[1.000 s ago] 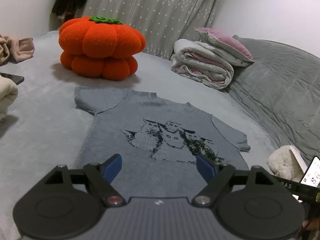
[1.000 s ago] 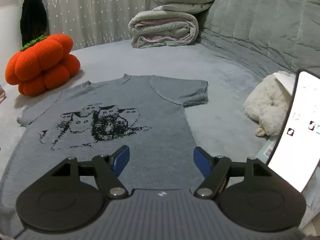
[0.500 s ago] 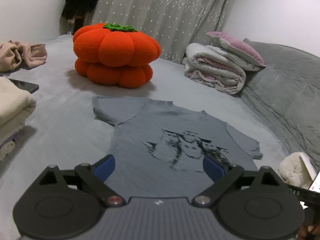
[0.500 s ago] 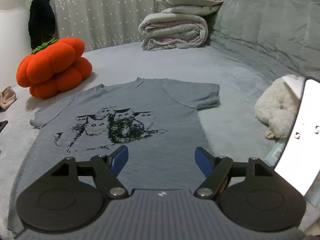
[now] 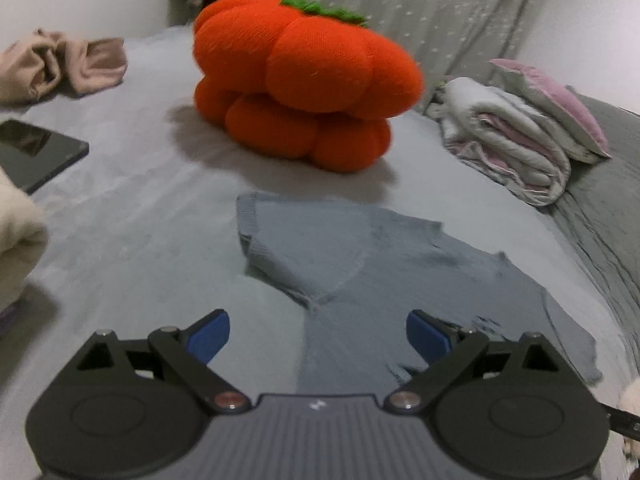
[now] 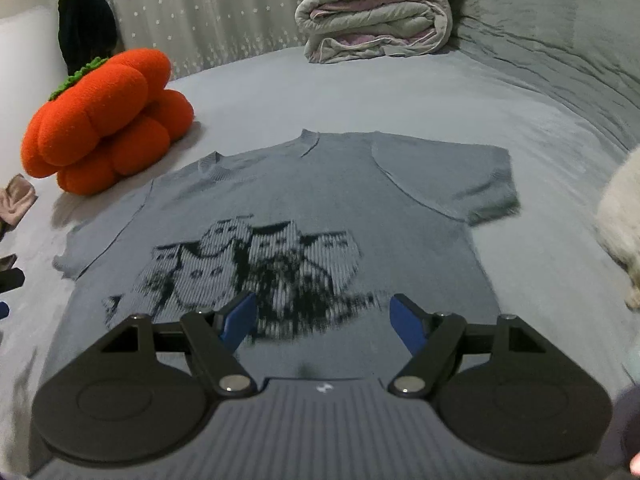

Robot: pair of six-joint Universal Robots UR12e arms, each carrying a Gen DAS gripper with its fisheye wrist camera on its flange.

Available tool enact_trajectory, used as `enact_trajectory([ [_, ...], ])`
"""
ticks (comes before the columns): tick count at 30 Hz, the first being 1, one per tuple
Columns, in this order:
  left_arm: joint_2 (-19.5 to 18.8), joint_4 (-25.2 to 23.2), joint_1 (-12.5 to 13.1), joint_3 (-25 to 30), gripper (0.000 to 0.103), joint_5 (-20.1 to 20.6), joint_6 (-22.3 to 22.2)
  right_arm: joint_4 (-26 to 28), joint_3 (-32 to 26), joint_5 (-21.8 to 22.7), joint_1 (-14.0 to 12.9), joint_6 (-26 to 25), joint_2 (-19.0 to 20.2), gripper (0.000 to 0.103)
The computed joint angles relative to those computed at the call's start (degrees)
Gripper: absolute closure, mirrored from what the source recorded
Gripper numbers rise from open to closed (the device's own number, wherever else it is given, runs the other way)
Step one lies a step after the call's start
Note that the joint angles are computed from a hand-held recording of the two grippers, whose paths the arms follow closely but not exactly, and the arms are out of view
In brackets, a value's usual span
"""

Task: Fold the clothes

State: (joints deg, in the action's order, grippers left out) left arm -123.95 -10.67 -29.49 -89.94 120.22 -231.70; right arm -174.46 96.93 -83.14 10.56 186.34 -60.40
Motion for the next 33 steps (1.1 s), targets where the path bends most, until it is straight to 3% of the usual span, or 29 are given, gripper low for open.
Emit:
enact_trajectory([
  [2, -0.9, 1.1, 0.7, 0.3, 0.019, 0.4, -0.3, 0.9, -2.3, 1.1, 0.0, 0.1, 1.5, 0.026],
  [5, -2.5, 7.5, 1.2, -0.4, 0.037, 1.1, -1.3, 1.5, -5.7, 4.6, -0.2, 0.3, 3.9, 0.026],
  [8, -3.1, 9.4, 2.1, -0.3, 0.044, -1.7, -4.5, 2.0, -10.1, 8.0, 0.0, 0.4, 6.9, 0.030],
  [13, -5.4, 16.7, 1.6, 1.0, 0.047, -2.7, 3.4, 3.6, -18.9, 13.1, 0.6, 0.2, 12.7, 0.033],
  [16, -6.7, 19.9, 1.6, 1.5, 0.049, -5.9, 6.3, 6.9, -24.6, 15.6, 0.7, 0.4, 16.0, 0.039],
  [19, -7.5, 19.4, 1.6, 2.4, 0.049, -8.2, 9.8, 9.5, -29.7, 16.0, 1.0, -0.6, 19.0, 0.042],
  [22, -7.9, 15.2, 1.1, 3.6, 0.048, -7.6, 12.3, 11.7, -34.5, 16.6, 1.2, -0.5, 21.9, 0.043],
  [25, -8.2, 13.9, 0.7, 4.4, 0.048, -6.4, 15.3, 14.6, -38.8, 18.3, 1.2, 0.5, 24.5, 0.046],
  [28, -8.0, 13.8, 0.6, 4.1, 0.048, -6.4, 16.2, 18.2, -42.3, 20.3, 1.3, -0.6, 26.4, 0.054],
  [33, -7.9, 13.1, 0.7, 4.2, 0.048, -6.4, 16.1, 18.6, -44.3, 21.3, 1.9, -3.7, 27.8, 0.054],
])
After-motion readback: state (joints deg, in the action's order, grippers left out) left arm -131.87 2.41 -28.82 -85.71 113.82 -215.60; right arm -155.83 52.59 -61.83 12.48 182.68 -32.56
